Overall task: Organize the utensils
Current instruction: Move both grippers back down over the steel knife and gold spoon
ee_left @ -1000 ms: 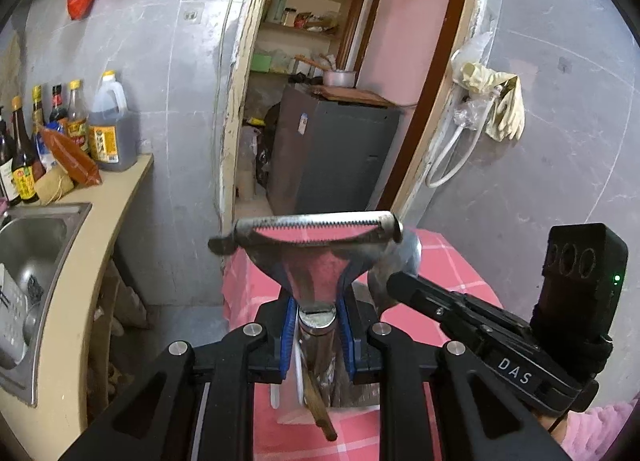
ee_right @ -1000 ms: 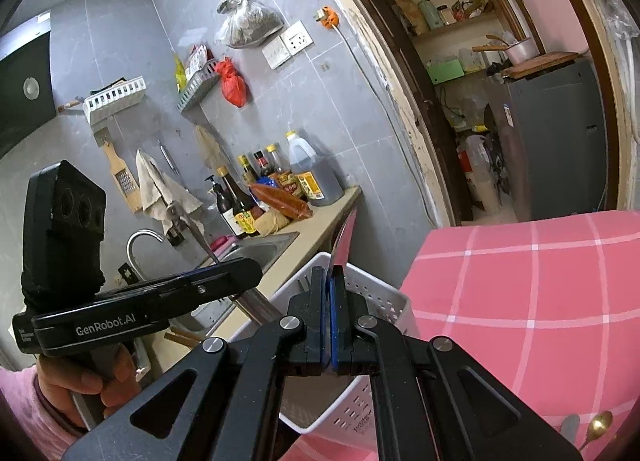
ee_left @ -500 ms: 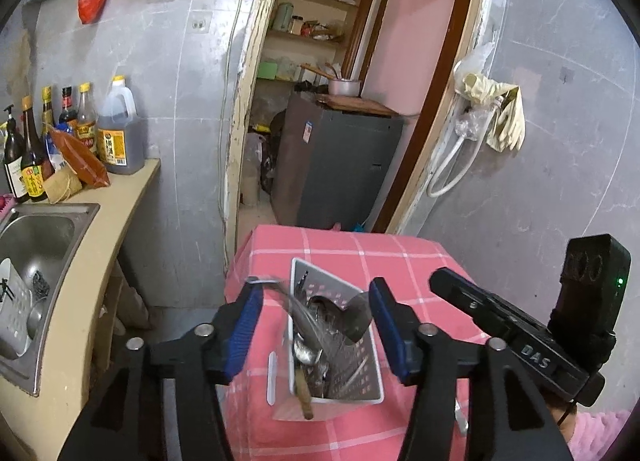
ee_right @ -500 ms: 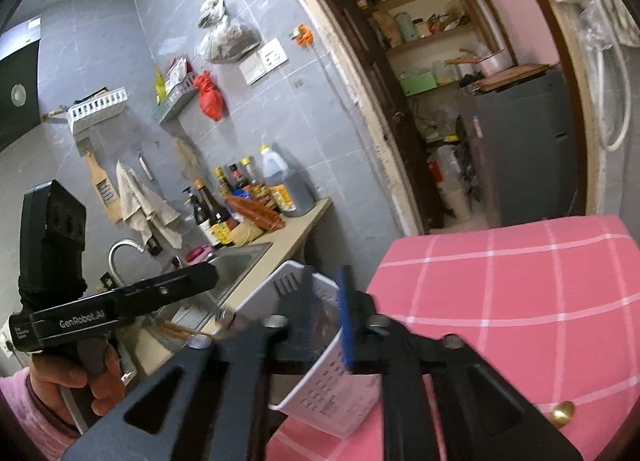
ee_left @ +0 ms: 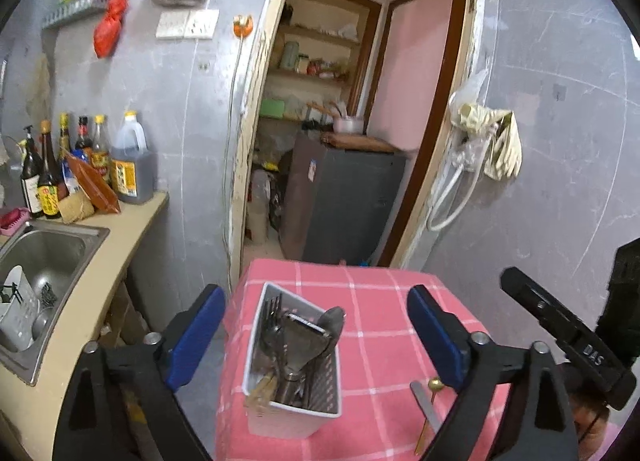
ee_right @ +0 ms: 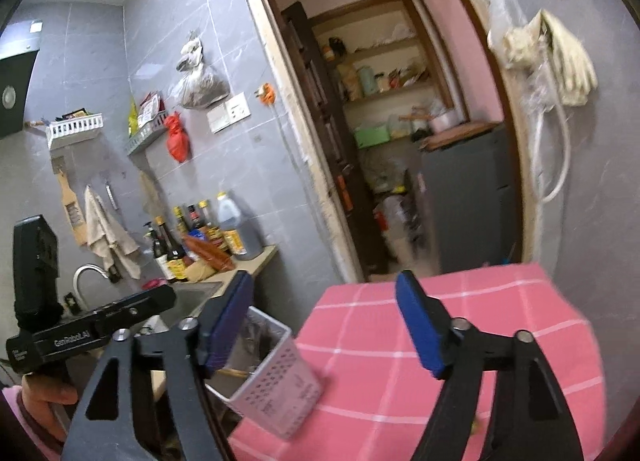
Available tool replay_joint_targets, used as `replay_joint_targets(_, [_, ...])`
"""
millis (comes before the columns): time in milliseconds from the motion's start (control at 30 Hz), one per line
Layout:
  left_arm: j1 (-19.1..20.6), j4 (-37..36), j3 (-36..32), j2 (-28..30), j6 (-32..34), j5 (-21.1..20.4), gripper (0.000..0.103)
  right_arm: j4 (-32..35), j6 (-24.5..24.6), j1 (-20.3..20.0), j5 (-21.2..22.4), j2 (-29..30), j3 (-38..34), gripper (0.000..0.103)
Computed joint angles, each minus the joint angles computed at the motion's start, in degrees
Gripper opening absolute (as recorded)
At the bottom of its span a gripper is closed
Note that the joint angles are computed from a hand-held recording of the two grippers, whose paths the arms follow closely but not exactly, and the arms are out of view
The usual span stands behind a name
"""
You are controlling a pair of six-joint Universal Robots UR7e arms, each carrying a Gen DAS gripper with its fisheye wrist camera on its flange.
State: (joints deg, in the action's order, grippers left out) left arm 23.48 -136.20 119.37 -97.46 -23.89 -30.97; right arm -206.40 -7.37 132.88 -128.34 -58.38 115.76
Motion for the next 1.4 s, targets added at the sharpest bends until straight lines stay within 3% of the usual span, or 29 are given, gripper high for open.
replay_joint_targets(167, [-3.9, -5.3, 3.8, 0.7, 0.5, 4.9, 0.103, -2.0, -4.5, 2.0, -6.2, -1.9, 1.2, 0.101])
replay_joint_targets(400, [-7.3, -8.8, 7.2, 2.4, 1.2, 6.7, 0.103, -1.1, -7.4, 3.9, -13.3, -5.7, 4.2, 0.102])
replay_joint_targets(667, [-9.1, -11.9, 9.2, 5.2, 2.5, 5.0, 0.103, 4.0, -2.7, 3.4, -18.4, -11.8, 10.0, 0.102])
replay_joint_targets(867, [-8.3, -10.1, 9.4, 7.5, -0.2, -0.1, 0.103, 14.0, 5.4, -1.0, -15.2, -20.3, 15.9, 0.102])
replay_joint_targets(1100, [-4.5, -9.1, 8.9, 11.2, -3.3, -8.5, 0.103, 19.5, 7.8, -9.1, -6.1, -26.0, 20.1, 0.100])
replay_joint_targets(1167, [-2.8, -9.0, 8.8, 12.3, -4.8, -11.2, 0.103, 19.9, 7.5, -11.8, -2.9, -26.7, 21.1, 0.086])
replay_joint_targets(1400, [2.6, -8.2, 8.7, 16.1, -9.0, -17.8, 0.100, 20.1, 4.0, -20.5, 8.9, -25.8, 23.2, 0.053])
